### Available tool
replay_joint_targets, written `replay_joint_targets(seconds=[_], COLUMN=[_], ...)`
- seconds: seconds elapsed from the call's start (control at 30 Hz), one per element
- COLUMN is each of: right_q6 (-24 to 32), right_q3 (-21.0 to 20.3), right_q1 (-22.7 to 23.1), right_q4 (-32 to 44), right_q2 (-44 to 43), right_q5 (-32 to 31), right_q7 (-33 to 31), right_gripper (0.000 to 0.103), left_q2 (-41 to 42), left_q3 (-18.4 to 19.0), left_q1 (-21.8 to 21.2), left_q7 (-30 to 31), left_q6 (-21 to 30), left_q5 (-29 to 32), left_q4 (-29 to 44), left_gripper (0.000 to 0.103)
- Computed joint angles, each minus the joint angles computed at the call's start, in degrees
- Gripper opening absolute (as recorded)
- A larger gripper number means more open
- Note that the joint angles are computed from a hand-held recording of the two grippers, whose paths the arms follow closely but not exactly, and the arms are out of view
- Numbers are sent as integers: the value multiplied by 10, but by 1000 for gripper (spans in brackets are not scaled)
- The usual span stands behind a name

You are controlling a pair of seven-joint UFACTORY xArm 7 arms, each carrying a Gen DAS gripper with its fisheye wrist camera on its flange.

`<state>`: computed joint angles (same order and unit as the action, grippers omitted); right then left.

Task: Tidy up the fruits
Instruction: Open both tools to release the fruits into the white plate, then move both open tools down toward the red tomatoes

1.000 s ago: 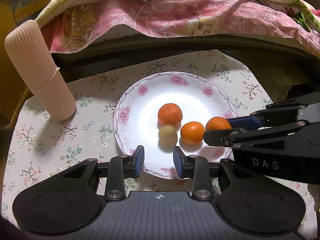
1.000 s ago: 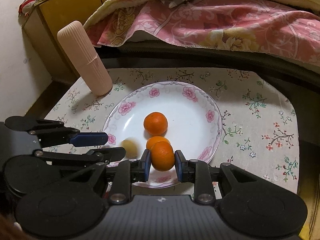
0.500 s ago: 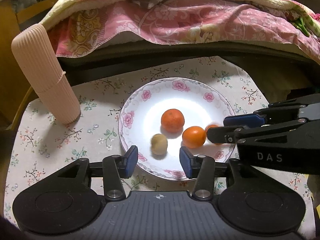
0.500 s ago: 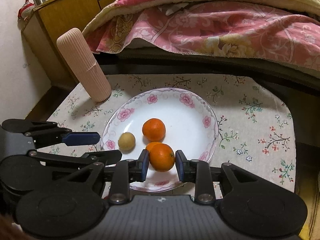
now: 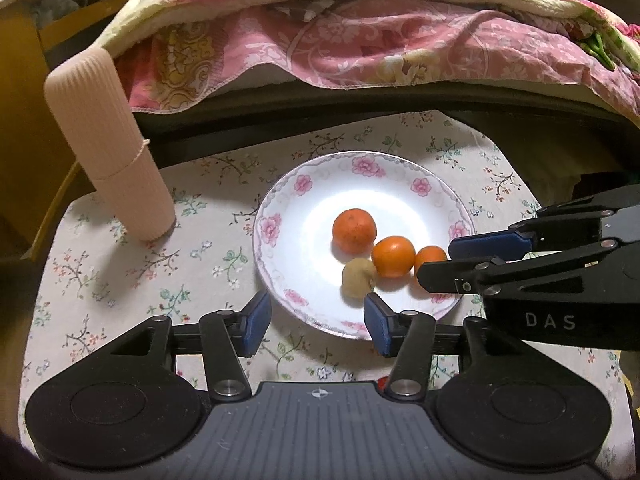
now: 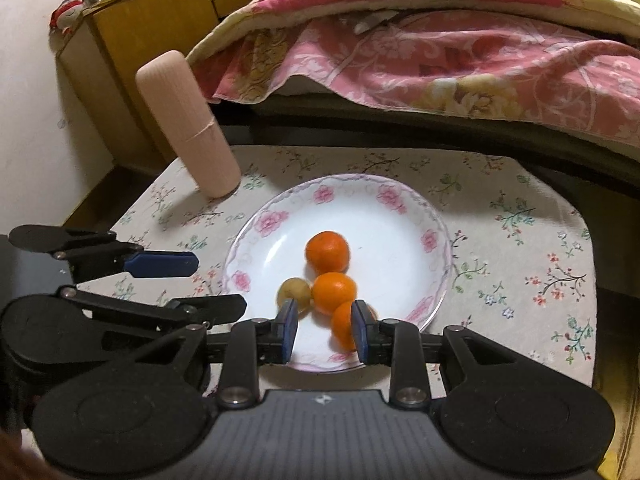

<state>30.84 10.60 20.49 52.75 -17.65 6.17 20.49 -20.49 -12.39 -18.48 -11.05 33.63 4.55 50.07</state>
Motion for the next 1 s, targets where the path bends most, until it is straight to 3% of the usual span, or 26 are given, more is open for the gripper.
replay_joint_targets(seconds=[0.57,1.0], right_q6=[29,59], right_q3=[-1,-1], right_q1=[47,69], right_q4=[-14,-21], right_q2=[-22,-28], right_q5=[69,114], right_q7=[-36,-45], right_gripper=[30,30], left_q2=[-115,-126], left_q3=[33,32], left_q1=[-21,-34], left_q7=[82,146], left_q6=[65,96], left_q5=[-67,-98], left_q4=[-79,-107], left_gripper=[61,61])
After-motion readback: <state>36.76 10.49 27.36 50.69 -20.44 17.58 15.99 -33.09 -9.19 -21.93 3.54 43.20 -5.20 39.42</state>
